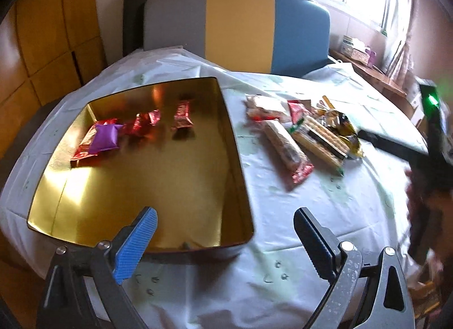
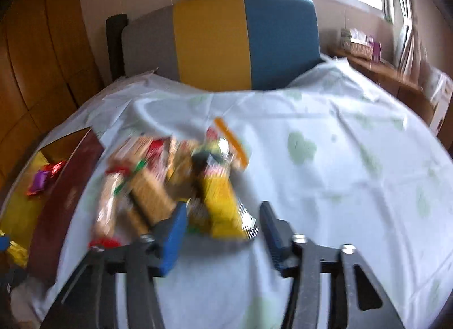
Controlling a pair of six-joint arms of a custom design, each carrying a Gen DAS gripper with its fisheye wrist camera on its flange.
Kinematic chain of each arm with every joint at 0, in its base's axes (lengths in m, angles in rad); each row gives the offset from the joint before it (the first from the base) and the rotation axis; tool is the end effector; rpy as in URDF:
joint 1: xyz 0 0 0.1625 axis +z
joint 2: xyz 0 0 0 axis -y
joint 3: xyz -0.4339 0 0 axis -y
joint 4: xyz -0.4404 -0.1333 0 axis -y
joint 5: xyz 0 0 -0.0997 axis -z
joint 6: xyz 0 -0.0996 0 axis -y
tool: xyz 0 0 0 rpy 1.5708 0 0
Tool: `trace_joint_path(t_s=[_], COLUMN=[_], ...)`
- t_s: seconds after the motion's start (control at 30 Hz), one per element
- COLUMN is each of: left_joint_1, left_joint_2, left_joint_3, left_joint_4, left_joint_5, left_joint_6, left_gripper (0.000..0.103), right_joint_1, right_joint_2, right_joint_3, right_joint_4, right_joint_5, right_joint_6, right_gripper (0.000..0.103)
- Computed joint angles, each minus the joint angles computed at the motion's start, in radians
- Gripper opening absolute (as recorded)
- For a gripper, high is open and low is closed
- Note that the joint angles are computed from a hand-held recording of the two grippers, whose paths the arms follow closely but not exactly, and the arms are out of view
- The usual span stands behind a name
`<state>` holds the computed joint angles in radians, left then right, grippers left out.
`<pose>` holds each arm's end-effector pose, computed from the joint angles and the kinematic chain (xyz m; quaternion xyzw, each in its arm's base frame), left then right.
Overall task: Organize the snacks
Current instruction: 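Grasp the yellow chip bag from the pile with the right gripper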
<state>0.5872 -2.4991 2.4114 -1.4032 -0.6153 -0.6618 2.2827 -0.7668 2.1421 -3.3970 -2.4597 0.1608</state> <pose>-0.0360 -0.2818 0.3958 0.1603 0.8729 -0.3126 0.3385 0.3789 -0.3534 0.0185 0.1469 -0.8730 0.3600 0.2945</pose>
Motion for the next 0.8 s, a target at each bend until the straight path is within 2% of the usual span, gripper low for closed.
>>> trace_joint_path(t_s=[0.13, 0.27, 0.33, 0.43, 0.47, 0.6, 0.8], left_joint_1=[-0.022, -0.022, -0.023, -0.018, -0.015, -0.006, 0.008], left_joint_2=[0.001, 0.010, 0.016, 0.027, 0.033, 0.054, 0.111], left_joint_3=[-0.003, -0.007, -0.007, -0.004, -0.003, 0.000, 0.008], left_joint_4=[0.030, 0.031, 0.039, 0.026, 0.016, -0.021, -0.125], left_joint_5=[-0.012, -0.020, -0.015, -0.020, -0.025, -0.036, -0.063], left_joint_6=[-0.029, -0.042, -0.049, -0.040, -0.036, -0.007, 0.044], left_gripper=[0.098, 0.098, 0.098, 0.098, 0.098, 0.098, 0.098], right_joint_1=[-0.045, -0.090, -0.107, -0.118, -0.119, -0.105, -0.097], right_joint_2=[0.002, 0.011, 0.011, 0.015, 0.021, 0.018, -0.025], right_joint_3=[-0.042, -0.065, -0.048, -0.036, -0.024, 0.004, 0.079], right_joint_4=[0.032, 0.072, 0.041, 0.076, 0.043, -0.006, -0.051], right_joint_5=[0.062, 0.118, 0.179, 0.206, 0.219, 0.202, 0.167], right_joint_6=[-0.045, -0.020, -0.027, -0.016, -0.026, -0.031, 0.015], right_gripper=[0.061, 0.061, 0.057, 0.049, 0.047, 0.043, 0.043])
